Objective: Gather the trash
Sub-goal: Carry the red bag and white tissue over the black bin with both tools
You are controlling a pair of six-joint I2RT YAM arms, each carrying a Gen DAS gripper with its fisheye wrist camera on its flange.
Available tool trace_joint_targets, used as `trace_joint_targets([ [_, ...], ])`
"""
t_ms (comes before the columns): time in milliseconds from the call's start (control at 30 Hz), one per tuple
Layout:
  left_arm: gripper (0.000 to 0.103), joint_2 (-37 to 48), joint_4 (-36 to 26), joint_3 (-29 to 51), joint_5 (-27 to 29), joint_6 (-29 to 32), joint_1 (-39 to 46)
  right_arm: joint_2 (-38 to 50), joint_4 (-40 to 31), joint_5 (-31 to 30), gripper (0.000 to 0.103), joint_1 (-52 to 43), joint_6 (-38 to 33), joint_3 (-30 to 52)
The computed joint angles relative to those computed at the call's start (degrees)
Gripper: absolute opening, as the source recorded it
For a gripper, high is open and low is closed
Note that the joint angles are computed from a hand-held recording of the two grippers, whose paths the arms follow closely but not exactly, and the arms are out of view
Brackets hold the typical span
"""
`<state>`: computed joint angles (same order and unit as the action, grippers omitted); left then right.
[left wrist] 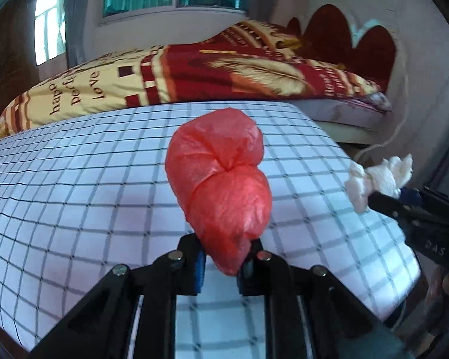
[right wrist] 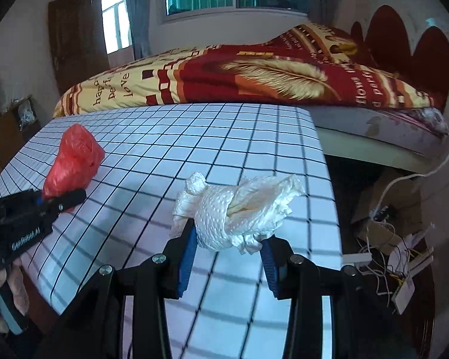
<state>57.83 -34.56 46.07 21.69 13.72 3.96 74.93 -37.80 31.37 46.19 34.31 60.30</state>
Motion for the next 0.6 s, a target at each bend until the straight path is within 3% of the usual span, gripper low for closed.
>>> trace_joint_targets([
  [300,0.017,-12.18,-4.3,-4.16,-7.28,-5.69,-15.79,-14.4,-18.79,13.16,0.043,15.46,19.81,-5.01],
  [500,0.017,-15.87,-5.38,-5.25,-13.46,-11.82,-28.04,-18.77,-36.58,19.42,0.043,26.05,37.77,-4.78],
  [600,0.017,-16.48,-5.35,-5.44,-17.12,-15.27,-34.76,-19.76,-48.11,21.37,0.043,32.36,50.74,-4.47],
])
